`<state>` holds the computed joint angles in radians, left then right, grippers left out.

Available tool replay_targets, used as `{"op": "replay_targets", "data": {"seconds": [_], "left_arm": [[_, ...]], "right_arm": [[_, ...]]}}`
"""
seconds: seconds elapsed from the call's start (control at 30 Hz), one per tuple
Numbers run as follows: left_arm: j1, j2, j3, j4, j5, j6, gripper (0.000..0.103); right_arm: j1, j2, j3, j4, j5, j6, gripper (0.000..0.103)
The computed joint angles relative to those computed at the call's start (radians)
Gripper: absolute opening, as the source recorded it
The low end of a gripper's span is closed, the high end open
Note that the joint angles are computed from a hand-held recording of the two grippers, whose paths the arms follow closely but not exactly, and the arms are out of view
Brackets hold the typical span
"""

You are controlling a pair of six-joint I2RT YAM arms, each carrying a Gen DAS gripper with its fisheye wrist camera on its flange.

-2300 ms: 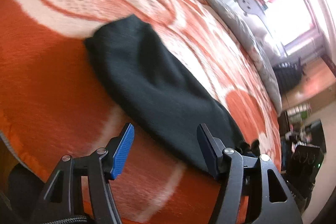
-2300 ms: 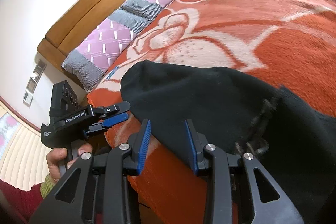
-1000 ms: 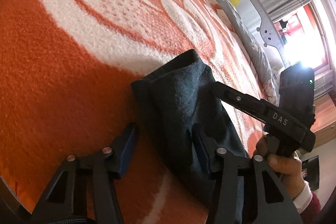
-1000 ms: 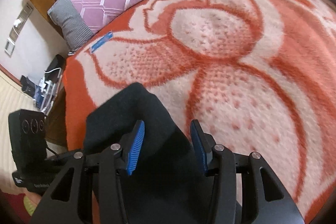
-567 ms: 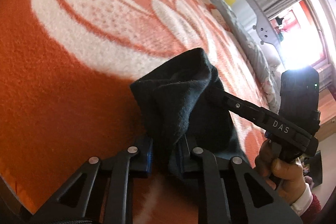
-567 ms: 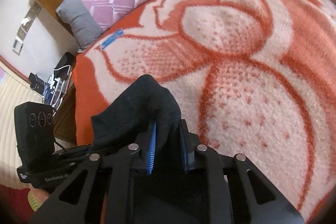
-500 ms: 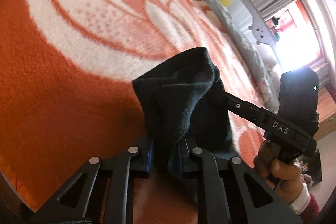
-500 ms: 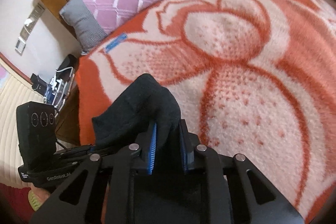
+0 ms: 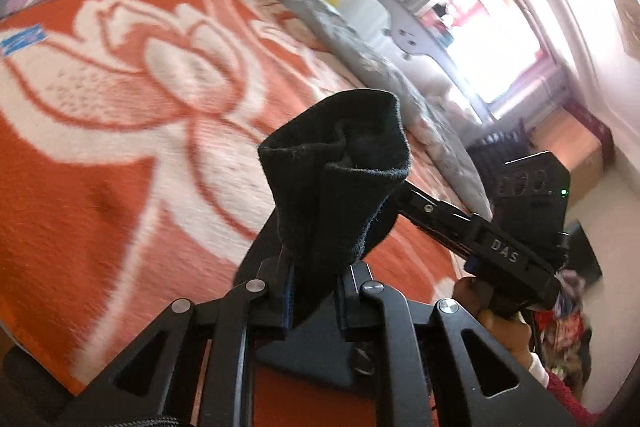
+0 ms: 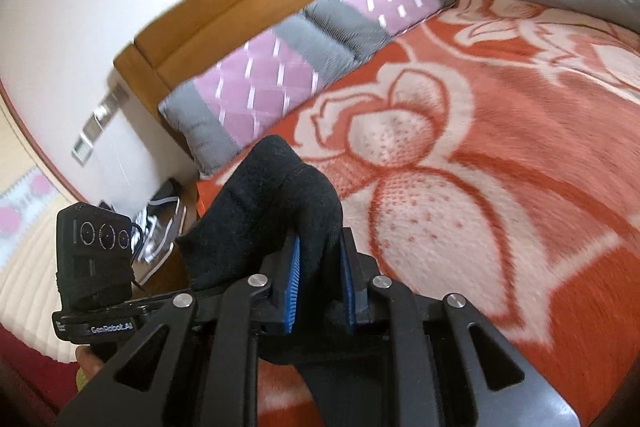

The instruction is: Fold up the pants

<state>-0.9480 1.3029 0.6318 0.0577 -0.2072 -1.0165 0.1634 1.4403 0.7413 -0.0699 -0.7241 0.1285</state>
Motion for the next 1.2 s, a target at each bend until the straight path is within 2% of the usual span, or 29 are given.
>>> {"op": "replay_targets", "data": {"seconds": [0.27, 0.47, 0.8, 0.97, 1.2], "left_arm": [[-0.184, 0.171, 0.212, -0.064, -0.063, 0.035, 0.014], [-0.272, 0.326, 0.367, -0.108, -0.087, 0.071, 0.015], [-0.334, 0.503, 0.544, -0.175, -0.079, 0.142, 0.015], [-0.359, 0.594, 0.623, -0.215, -0.095, 0.2, 0.015], [-0.401, 0.684, 0.713, -0.226, -0.102, 0.306, 0.017]], "right_arm": [[-0.28, -0.216, -0.2, -0.047, -0.163, -0.046, 0.019], [-0.492, -0.263, -0.286, -0.126, -0.272, -0.154, 0.019], [-0.784, -0.111, -0.306, -0.299, -0.405, -0.462, 0.019], [-0.861, 0.006, -0.298, -0.327, -0.396, -0.568, 0.02], [-0.994, 0.098, -0.269, -0.444, -0.385, -0.755, 0.02]]}}
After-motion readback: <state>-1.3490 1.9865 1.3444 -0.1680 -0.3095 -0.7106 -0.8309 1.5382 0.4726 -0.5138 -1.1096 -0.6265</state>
